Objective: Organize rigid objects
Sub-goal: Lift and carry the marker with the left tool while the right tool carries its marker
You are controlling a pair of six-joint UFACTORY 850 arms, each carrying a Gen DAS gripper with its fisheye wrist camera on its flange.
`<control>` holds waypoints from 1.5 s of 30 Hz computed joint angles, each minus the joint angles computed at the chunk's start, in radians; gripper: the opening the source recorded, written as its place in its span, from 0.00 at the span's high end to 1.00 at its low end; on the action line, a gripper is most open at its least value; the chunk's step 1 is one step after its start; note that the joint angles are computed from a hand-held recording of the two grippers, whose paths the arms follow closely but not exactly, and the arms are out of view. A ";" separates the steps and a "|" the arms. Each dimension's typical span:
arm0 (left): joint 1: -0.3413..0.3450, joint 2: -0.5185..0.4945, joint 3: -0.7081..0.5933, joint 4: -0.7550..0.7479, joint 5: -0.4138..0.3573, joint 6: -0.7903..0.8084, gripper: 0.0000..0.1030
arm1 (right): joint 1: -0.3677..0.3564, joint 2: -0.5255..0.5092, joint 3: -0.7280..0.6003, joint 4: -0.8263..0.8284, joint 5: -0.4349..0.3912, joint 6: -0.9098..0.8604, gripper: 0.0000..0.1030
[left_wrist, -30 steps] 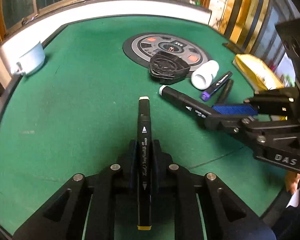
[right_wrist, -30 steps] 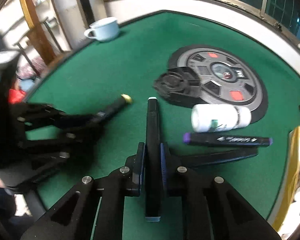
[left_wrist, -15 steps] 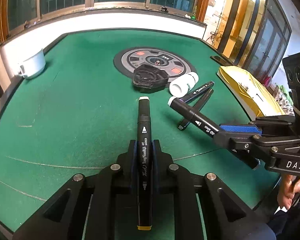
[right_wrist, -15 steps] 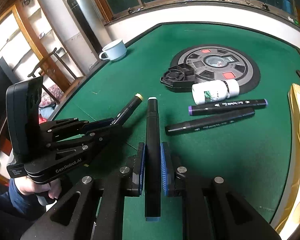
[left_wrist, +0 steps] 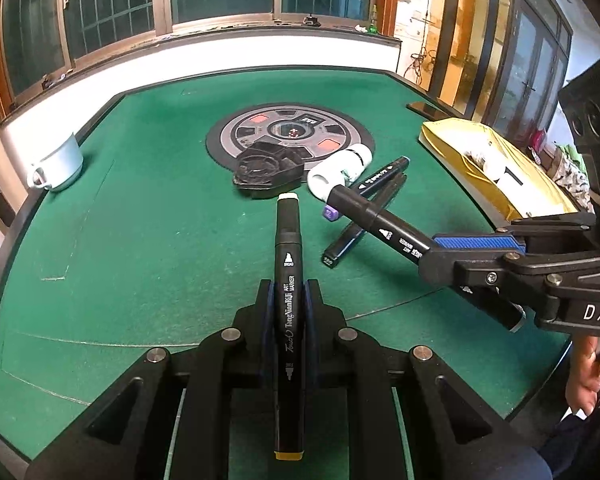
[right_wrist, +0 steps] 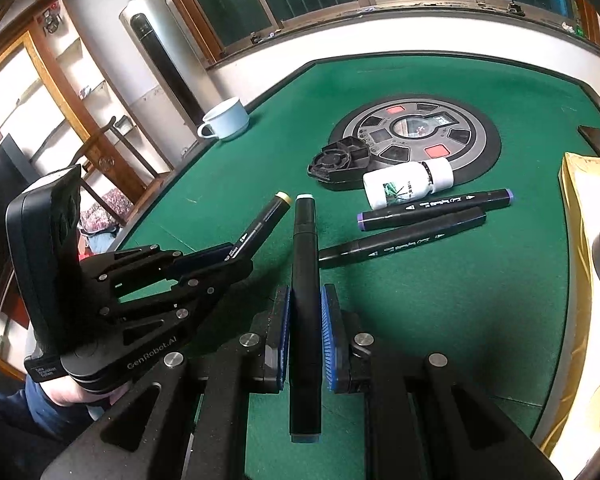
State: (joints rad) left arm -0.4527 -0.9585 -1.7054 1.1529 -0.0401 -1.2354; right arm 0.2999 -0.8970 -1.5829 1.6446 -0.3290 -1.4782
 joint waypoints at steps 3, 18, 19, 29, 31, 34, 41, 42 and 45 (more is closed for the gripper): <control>-0.007 0.003 0.001 0.023 -0.007 -0.017 0.88 | -0.002 0.010 0.017 0.044 -0.006 -0.044 0.87; -0.037 0.006 -0.017 0.058 -0.038 -0.026 0.88 | -0.029 0.062 0.101 0.255 -0.044 -0.234 0.87; -0.039 0.006 -0.019 0.046 -0.039 -0.013 0.88 | -0.031 0.066 0.108 0.270 -0.046 -0.248 0.87; -0.053 0.002 -0.036 -0.017 -0.056 0.067 0.88 | -0.044 0.088 0.147 0.357 -0.065 -0.323 0.87; -0.057 0.003 -0.036 -0.006 -0.058 0.061 0.88 | -0.046 0.093 0.156 0.383 -0.067 -0.342 0.87; -0.063 -0.001 -0.046 -0.042 -0.063 0.104 0.88 | -0.053 0.101 0.172 0.416 -0.074 -0.371 0.87; -0.073 -0.009 -0.068 -0.127 -0.076 0.202 0.88 | -0.069 0.120 0.210 0.491 -0.093 -0.427 0.87; -0.076 -0.010 -0.071 -0.118 -0.079 0.194 0.88 | -0.072 0.122 0.214 0.499 -0.096 -0.432 0.87; -0.082 -0.015 -0.084 -0.159 -0.086 0.242 0.88 | -0.081 0.132 0.233 0.538 -0.107 -0.462 0.87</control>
State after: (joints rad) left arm -0.5347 -0.9733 -1.7899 0.9943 -0.1264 -0.9929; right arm 0.2187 -0.7648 -1.3497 2.1825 -0.4364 -1.9403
